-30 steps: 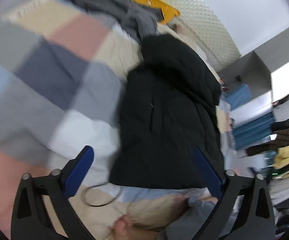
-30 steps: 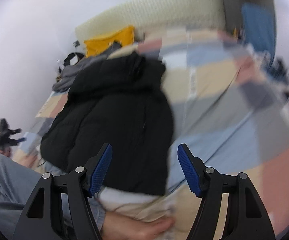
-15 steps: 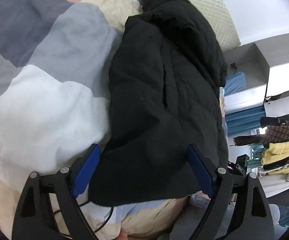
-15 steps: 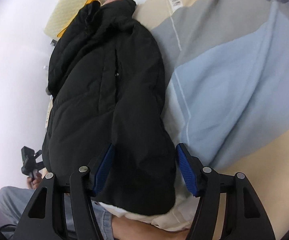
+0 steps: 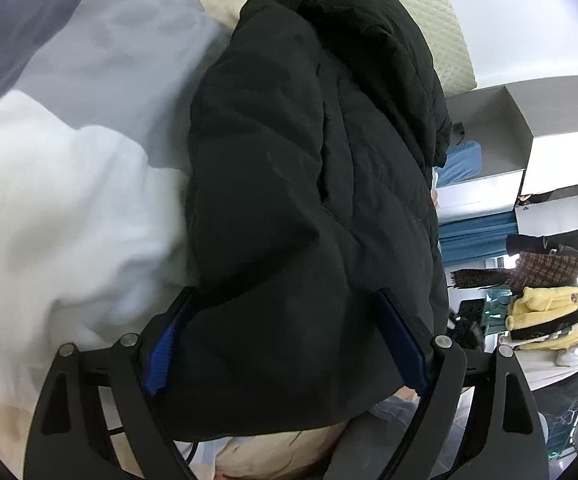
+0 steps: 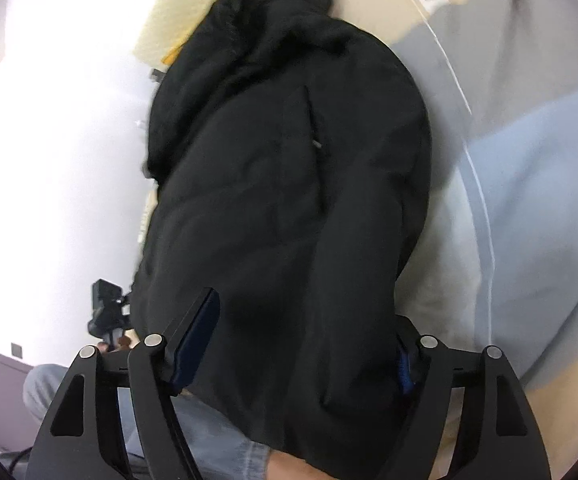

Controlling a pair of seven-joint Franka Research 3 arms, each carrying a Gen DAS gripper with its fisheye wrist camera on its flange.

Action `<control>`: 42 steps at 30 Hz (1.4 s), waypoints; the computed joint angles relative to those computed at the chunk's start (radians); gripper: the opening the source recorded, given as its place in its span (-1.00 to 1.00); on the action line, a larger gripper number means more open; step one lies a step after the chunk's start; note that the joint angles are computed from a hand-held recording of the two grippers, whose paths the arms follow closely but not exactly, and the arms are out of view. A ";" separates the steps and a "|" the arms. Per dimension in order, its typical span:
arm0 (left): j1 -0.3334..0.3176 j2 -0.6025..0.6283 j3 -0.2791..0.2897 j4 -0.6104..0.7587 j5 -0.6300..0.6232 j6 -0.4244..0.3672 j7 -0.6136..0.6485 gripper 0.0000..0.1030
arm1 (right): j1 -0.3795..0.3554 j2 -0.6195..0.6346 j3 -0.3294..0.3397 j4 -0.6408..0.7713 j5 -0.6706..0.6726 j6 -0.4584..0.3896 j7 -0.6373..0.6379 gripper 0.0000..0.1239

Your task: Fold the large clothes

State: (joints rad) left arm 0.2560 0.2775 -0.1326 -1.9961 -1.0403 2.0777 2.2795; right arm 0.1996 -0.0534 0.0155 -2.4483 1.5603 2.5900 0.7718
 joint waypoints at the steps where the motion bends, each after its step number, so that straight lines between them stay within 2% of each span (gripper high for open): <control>1: 0.000 0.007 -0.002 0.004 -0.008 -0.003 -0.003 0.60 | -0.001 0.014 0.000 0.003 -0.016 0.001 0.028 0.19; 2: 0.001 0.007 -0.006 0.002 -0.020 -0.007 -0.003 0.46 | -0.002 0.025 0.000 0.004 -0.008 -0.001 0.037 0.16; 3: 0.001 0.010 -0.008 0.009 -0.030 -0.011 0.001 0.19 | 0.001 0.027 0.004 0.007 0.004 0.012 0.032 0.12; 5: 0.010 -0.012 -0.018 -0.002 -0.079 -0.040 0.058 -0.16 | 0.009 0.007 0.013 0.012 0.007 0.014 -0.008 -0.16; 6: 0.012 -0.031 -0.017 -0.015 -0.100 -0.053 0.079 -0.22 | 0.014 -0.006 0.017 0.014 0.003 0.011 -0.023 -0.23; 7: 0.007 -0.045 -0.013 -0.025 -0.106 -0.055 0.087 -0.30 | 0.020 -0.015 0.020 0.016 -0.017 0.022 -0.013 -0.47; 8: -0.004 -0.067 -0.008 -0.037 -0.106 -0.040 0.081 -0.45 | 0.028 -0.025 0.028 0.020 -0.061 0.054 0.026 -0.76; 9: -0.013 -0.082 -0.003 -0.043 -0.109 -0.029 0.071 -0.57 | 0.033 -0.035 0.030 0.023 -0.094 0.080 0.061 -0.77; 12: -0.025 -0.109 0.016 -0.035 -0.135 -0.034 0.030 -0.76 | 0.051 -0.085 0.032 0.031 -0.123 0.145 0.055 -0.83; 15: -0.022 -0.171 0.040 -0.046 -0.196 -0.047 0.013 -0.84 | 0.069 -0.167 0.013 0.022 -0.090 0.171 0.008 -0.85; 17: -0.033 -0.204 0.054 -0.045 -0.218 -0.042 0.010 -0.86 | 0.082 -0.229 0.013 0.020 -0.101 0.211 0.015 -0.86; 21: -0.041 -0.269 0.092 -0.027 -0.271 -0.047 -0.010 -0.88 | 0.103 -0.336 -0.011 0.015 -0.119 0.239 0.036 -0.87; 28: -0.056 -0.372 0.153 -0.026 -0.288 -0.072 -0.040 -0.88 | 0.145 -0.506 -0.026 -0.014 -0.238 0.283 0.167 -0.87; 31: -0.054 -0.408 0.182 -0.045 -0.276 -0.100 -0.037 -0.87 | 0.211 -0.507 -0.035 0.010 -0.248 0.323 0.175 -0.87; 34: -0.056 -0.425 0.204 -0.052 -0.291 -0.112 -0.048 -0.87 | 0.208 -0.543 -0.021 0.006 -0.336 0.315 0.244 -0.87; 39: -0.050 -0.437 0.221 -0.048 -0.281 -0.143 -0.060 -0.87 | 0.245 -0.601 -0.010 -0.012 -0.417 0.357 0.328 -0.87; 42: -0.047 -0.467 0.233 -0.069 -0.247 -0.163 -0.083 -0.87 | 0.235 -0.651 0.006 -0.043 -0.503 0.338 0.411 -0.87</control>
